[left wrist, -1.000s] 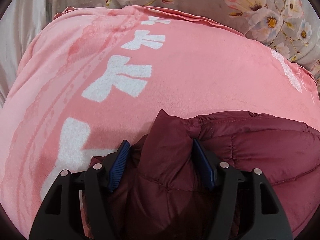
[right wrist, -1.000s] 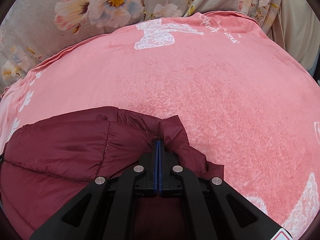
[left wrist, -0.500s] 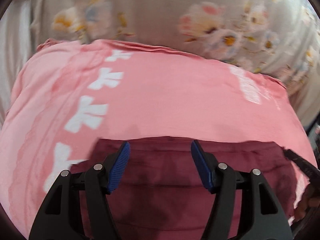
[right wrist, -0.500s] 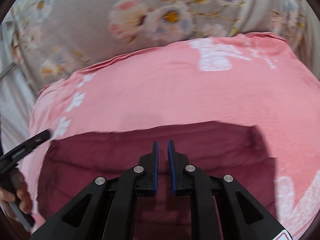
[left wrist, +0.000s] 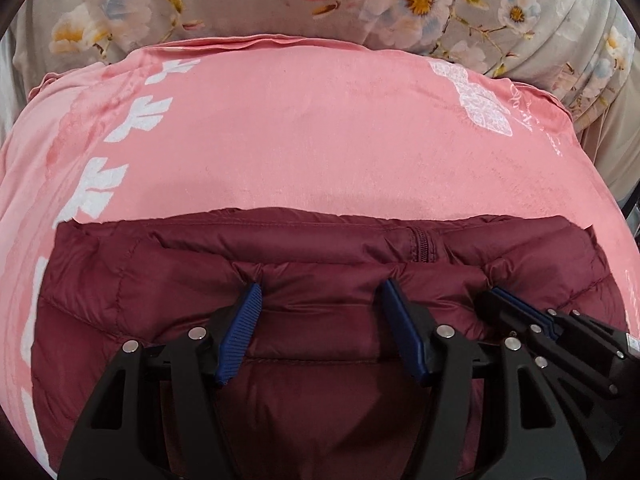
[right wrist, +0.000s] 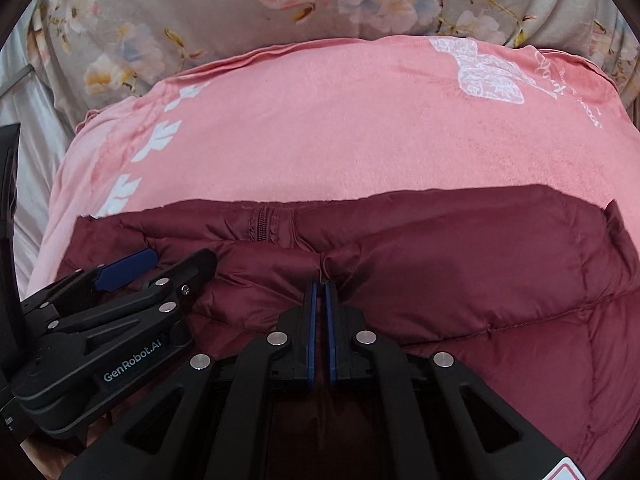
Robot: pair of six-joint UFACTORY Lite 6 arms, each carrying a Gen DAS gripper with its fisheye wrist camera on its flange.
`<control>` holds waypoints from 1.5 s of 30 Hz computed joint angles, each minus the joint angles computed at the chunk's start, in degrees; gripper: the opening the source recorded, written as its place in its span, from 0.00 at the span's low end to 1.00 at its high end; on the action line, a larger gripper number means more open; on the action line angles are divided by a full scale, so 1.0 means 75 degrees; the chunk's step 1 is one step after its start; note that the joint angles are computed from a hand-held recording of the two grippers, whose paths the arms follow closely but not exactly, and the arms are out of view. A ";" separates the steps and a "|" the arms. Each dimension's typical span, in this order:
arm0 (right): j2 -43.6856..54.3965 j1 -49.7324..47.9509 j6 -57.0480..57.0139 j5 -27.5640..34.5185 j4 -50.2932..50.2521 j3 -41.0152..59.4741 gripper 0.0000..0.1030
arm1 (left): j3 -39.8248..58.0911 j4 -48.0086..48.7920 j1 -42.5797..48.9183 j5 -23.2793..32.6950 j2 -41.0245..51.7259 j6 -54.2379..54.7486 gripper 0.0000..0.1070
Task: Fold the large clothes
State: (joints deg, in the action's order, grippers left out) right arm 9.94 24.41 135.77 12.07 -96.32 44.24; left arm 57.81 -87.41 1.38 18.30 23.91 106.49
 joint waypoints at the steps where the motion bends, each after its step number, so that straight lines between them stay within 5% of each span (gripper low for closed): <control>1: 0.0088 0.0091 0.0265 0.0089 -0.0196 -0.0002 0.01 | -0.0029 -0.0456 -0.0045 -0.0060 0.0076 0.0462 0.57; 11: 0.0495 0.0220 0.1992 0.0427 -0.1886 -0.0023 0.00 | -0.0382 -0.3927 -0.0363 -0.0341 0.0248 0.4013 0.57; 14: 0.0069 -0.0024 0.2022 0.0066 -0.1933 -0.0213 0.00 | -0.0281 -0.2187 -0.0037 -0.0001 0.0132 0.2353 0.57; 16: -0.1125 0.0353 0.0823 0.0238 -0.0510 -0.0832 0.12 | -0.0352 -0.0588 0.0658 0.0577 -0.0306 0.0778 0.57; 20: -0.2956 0.1554 -0.1425 0.0594 0.2241 -0.1710 0.12 | 0.0130 0.2081 0.3273 0.2754 -0.0997 -0.1275 0.83; 27: -0.2909 0.3805 0.0730 0.1440 0.1764 -0.2131 0.12 | 0.3263 0.4553 0.5960 0.4590 0.1813 -0.3695 0.87; 32: -0.2125 0.4240 0.2030 0.1786 0.0955 -0.2041 0.11 | 0.3314 0.4883 0.6378 0.4774 0.2487 -0.3554 0.87; 42: -0.1731 0.4086 0.5041 0.1777 -0.1572 -0.2569 0.01 | 0.1628 0.4053 0.6098 0.4053 0.1500 -0.2072 0.87; 45: -0.1808 0.4070 0.5608 0.1829 -0.2057 -0.2735 0.00 | 0.1380 0.4178 0.5980 0.4239 0.1201 -0.2229 0.64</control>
State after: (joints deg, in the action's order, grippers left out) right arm -3.62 54.94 177.83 25.79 -111.75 23.73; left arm 68.16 -56.07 46.23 50.09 32.92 89.78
